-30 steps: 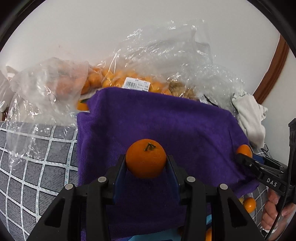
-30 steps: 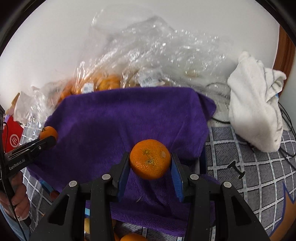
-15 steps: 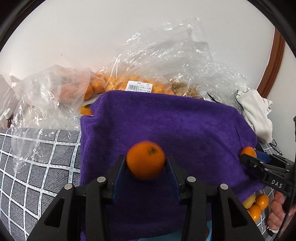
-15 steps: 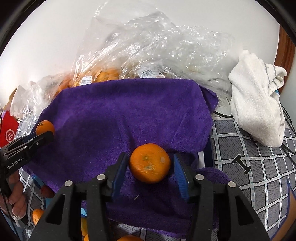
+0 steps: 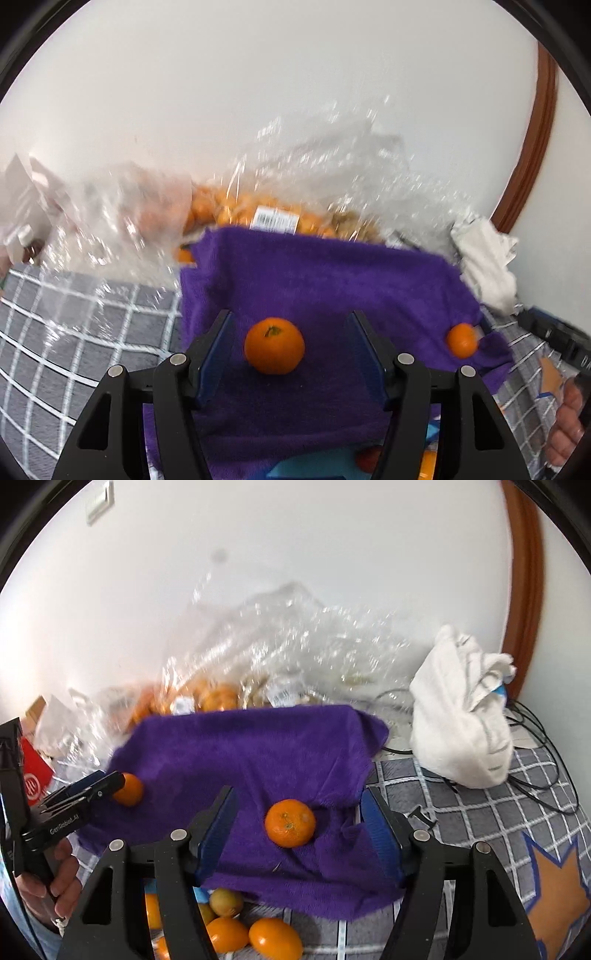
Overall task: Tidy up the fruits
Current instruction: 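Open the left tool to drop its orange on the towel while the right tool releases its orange, then move both tools back toward the fruit row in front of the towel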
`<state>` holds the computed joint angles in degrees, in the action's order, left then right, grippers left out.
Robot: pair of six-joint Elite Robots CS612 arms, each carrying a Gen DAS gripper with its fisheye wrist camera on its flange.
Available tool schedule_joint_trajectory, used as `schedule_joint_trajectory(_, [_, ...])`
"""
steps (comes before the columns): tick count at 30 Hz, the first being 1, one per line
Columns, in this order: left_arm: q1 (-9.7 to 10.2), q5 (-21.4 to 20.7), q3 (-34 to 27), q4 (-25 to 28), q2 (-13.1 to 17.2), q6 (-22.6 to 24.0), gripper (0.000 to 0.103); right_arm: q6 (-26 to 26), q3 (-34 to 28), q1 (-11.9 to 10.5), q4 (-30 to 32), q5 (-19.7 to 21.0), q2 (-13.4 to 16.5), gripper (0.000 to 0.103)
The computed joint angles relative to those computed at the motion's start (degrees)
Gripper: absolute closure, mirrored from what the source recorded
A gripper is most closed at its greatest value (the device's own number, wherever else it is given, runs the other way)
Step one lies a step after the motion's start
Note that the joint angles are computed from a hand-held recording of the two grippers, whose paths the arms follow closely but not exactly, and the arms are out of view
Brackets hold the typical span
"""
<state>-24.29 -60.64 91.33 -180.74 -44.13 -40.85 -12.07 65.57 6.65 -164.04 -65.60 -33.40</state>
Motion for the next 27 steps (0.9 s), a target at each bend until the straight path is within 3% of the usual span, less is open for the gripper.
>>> schedule_joint_trajectory(5, [-2.02, 3.4, 2.9, -2.1, -2.7, 3.6, 0.042, -1.6, 4.7, -0.9, -2.4, 1.4, -2.8, 0.034])
schedule_joint_trajectory(8, [-2.37, 0.5, 5.1, -2.8, -4.0, 2.3, 0.041, -2.5, 7.2, -1.3, -4.4, 1.8, -3.7, 0.034])
schedule_joint_trajectory(11, [-2.8, -1.5, 7.1, -2.6, -4.8, 0.9, 0.041, -2.8, 8.4, -1.8, -5.2, 3.4, -3.7, 0.034])
schedule_joint_trajectory(15, [-3.82, 0.8, 9.4, -6.2, -4.5, 0.9, 0.041, -2.5, 8.7, -2.3, -5.3, 5.8, -2.7, 0.034])
schedule_joint_trajectory(18, [-3.53, -0.4, 9.9, -7.8, -3.7, 0.2, 0.041, -3.9, 7.6, -1.7, -1.0, 3.2, -2.4, 0.035])
schedule_joint_trajectory(19, [-3.09, -2.2, 9.7, -5.9, -3.9, -0.7, 0.041, -4.0, 7.7, -1.7, -1.8, 3.3, -2.2, 0.035])
schedule_joint_trajectory(21, [-2.67, -3.7, 10.0, -7.2, -3.8, -1.0, 0.041, -4.8, 8.1, -1.4, -2.5, 1.6, -2.3, 0.035])
schedule_joint_trajectory(25, [-2.77, -2.7, 10.7, -8.0, -4.1, -1.5, 0.041, -7.1, 8.9, -0.9, -4.2, -0.1, -2.4, 0.035])
schedule_joint_trajectory(27, [-2.42, -4.4, 11.2, -9.4, -4.1, -3.3, 0.041, -8.4, 9.1, -0.7, -4.0, -0.5, -2.5, 0.035])
